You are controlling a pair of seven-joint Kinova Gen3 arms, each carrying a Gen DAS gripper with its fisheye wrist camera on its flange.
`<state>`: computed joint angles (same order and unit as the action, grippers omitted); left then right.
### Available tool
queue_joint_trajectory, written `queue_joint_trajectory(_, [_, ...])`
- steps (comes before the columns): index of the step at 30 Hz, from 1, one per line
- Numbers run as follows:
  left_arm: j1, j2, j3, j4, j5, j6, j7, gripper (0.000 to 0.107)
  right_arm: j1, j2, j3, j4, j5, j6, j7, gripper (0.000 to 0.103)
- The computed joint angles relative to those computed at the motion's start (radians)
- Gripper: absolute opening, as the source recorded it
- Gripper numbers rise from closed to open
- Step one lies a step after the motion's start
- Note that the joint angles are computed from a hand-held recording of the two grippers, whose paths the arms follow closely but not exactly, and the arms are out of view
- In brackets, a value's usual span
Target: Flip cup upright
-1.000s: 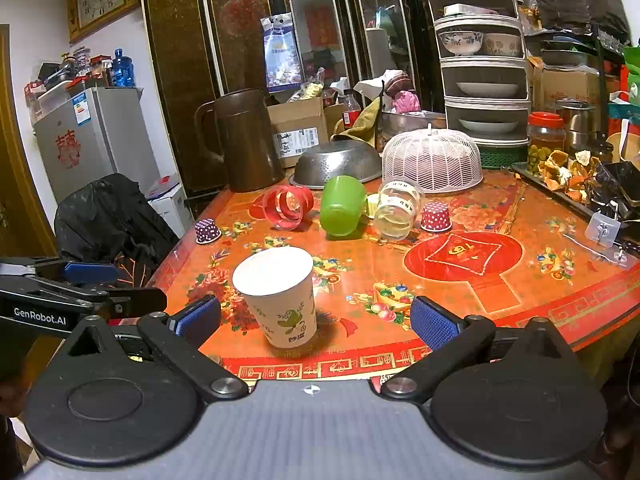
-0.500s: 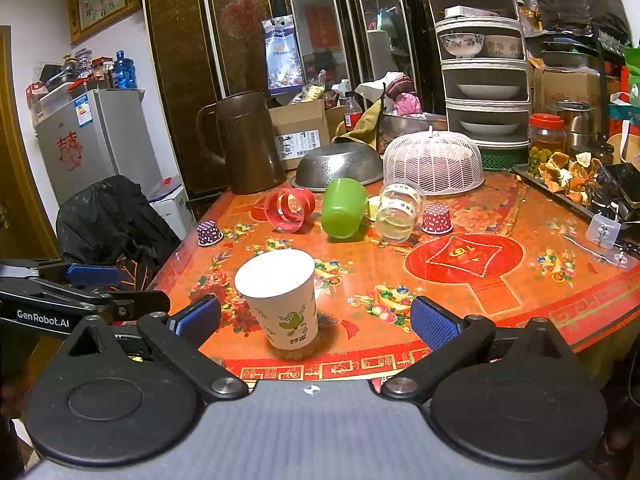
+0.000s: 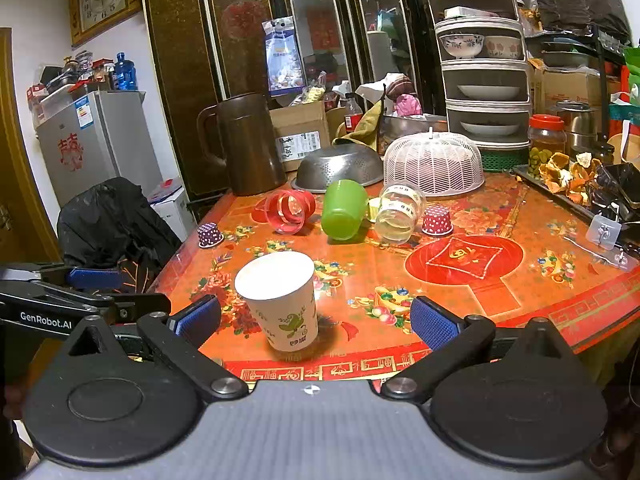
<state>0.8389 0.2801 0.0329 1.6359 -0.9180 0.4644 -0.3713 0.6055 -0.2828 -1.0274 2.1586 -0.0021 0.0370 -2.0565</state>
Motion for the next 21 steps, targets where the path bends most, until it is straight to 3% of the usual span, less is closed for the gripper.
queue_joint_trajectory(21, [0.003,0.007,-0.004,-0.008,0.019,0.001,-0.011,0.103,-0.001,0.004,0.0,0.006,-0.019,-0.013,0.024,0.102])
